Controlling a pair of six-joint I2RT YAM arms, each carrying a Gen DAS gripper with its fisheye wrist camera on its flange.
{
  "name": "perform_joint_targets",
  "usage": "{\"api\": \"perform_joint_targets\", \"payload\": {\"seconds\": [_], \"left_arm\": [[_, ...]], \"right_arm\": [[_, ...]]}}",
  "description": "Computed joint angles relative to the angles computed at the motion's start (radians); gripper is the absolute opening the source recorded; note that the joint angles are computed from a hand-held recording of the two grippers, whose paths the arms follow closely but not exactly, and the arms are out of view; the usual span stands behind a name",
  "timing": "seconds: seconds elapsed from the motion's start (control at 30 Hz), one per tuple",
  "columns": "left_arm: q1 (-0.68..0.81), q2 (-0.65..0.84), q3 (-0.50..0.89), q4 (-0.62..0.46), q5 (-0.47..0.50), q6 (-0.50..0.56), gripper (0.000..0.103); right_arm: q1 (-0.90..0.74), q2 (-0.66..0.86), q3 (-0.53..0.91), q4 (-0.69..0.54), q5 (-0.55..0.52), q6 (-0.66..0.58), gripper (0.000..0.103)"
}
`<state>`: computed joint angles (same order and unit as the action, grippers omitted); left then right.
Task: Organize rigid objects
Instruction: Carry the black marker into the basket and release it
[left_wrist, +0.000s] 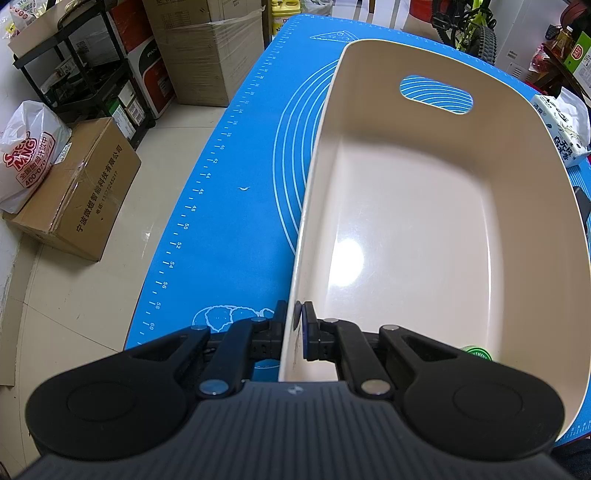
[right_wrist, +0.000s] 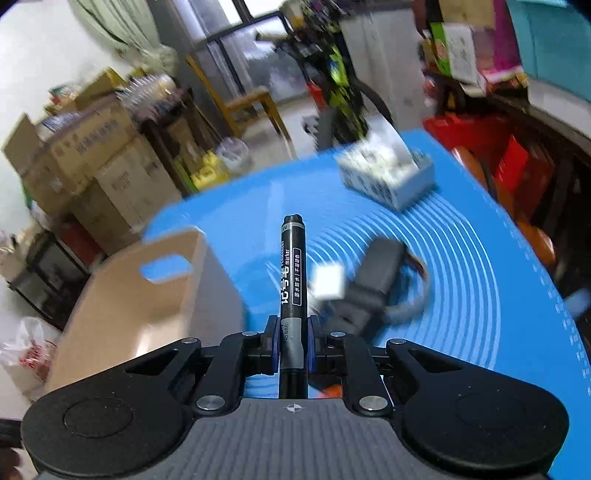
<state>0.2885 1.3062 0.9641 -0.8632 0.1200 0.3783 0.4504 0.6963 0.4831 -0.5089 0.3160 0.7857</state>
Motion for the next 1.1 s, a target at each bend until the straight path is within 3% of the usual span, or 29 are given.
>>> {"api": "perform_joint_targets", "payload": {"seconds": [0.2, 0.5, 0.8, 0.93, 1.1], "left_arm": [[-0.001, 0.000, 0.000, 0.000, -0.001, -0.001, 0.009], [0.002, 0.004, 0.007, -0.005, 0.001, -0.006, 0.009], [0.001, 0.007, 0.010, -0.007, 0.001, -0.009, 0.009], [0.001, 0.006, 0.010, -0.007, 0.000, -0.008, 0.009], [0.001, 0.007, 0.011, -0.006, 0.000, -0.008, 0.009]], "right_arm": [[0.161, 0.102, 0.136, 0.038, 0.108, -0.004, 0.025], [0.304, 0.387, 0.280, 0.163, 0.158, -0.036, 0.025], [0.348, 0.668, 0.393, 0.129, 0.093, -0.080, 0.025], [0.338, 0.771, 0.456, 0.061, -0.006, -0.128, 0.025], [0.356, 0.849, 0.500, -0.019, -0.045, -0.148, 0.025]]}}
